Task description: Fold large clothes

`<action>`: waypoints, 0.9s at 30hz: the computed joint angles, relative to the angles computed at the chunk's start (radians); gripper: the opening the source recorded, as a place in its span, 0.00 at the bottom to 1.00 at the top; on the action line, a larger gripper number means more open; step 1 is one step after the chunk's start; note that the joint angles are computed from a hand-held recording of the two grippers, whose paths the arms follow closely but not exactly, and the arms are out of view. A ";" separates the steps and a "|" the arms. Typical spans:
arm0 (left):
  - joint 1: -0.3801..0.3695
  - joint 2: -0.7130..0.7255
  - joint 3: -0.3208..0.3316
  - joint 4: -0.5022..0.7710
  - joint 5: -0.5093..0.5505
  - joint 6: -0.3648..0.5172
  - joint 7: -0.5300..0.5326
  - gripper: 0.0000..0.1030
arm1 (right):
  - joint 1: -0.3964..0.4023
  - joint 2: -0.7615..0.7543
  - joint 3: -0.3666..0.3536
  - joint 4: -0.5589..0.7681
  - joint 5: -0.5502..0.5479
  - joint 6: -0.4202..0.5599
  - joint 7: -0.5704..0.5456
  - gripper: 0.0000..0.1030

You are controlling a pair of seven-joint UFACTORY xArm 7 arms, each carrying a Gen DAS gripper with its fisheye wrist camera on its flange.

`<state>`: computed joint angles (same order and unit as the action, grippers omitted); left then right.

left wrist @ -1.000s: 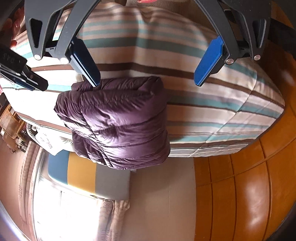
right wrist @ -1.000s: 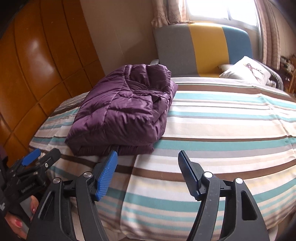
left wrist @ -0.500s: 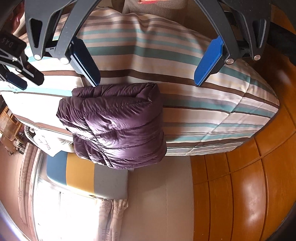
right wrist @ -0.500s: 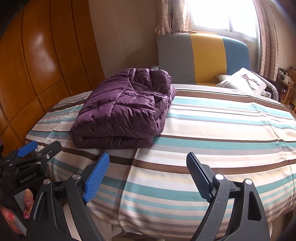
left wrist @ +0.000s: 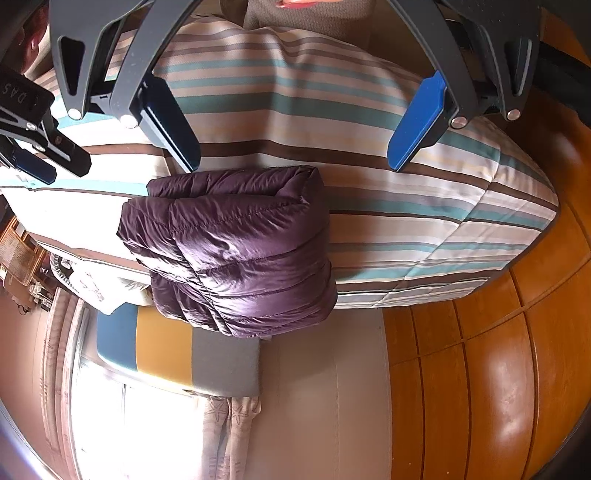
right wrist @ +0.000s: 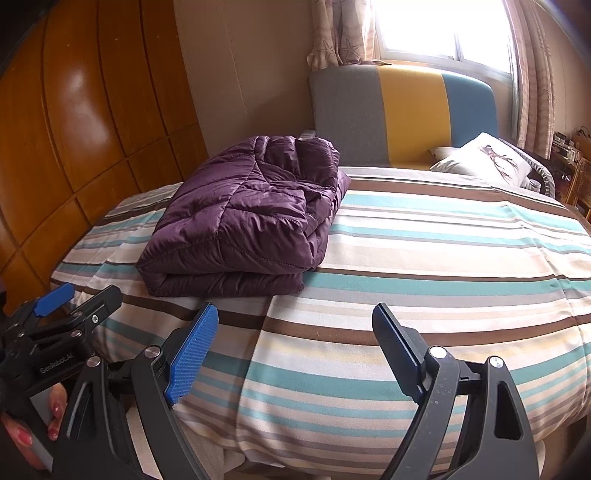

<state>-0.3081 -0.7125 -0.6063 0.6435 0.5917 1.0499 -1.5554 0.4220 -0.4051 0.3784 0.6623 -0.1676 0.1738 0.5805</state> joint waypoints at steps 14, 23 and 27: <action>-0.007 0.006 0.000 0.004 0.001 0.001 -0.001 0.98 | 0.004 -0.007 -0.006 -0.002 0.006 0.000 -0.006 0.83; -0.011 0.010 0.001 0.006 0.001 0.001 -0.002 0.98 | 0.006 -0.004 -0.006 -0.001 0.009 0.000 -0.009 0.83; -0.011 0.012 0.001 0.007 0.003 0.000 -0.003 0.98 | 0.007 -0.001 -0.007 0.002 0.009 0.003 -0.009 0.82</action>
<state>-0.3195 -0.7001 -0.6052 0.6507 0.5947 1.0497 -1.5583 0.4292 -0.4059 0.3717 0.6641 -0.1581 0.1767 0.5719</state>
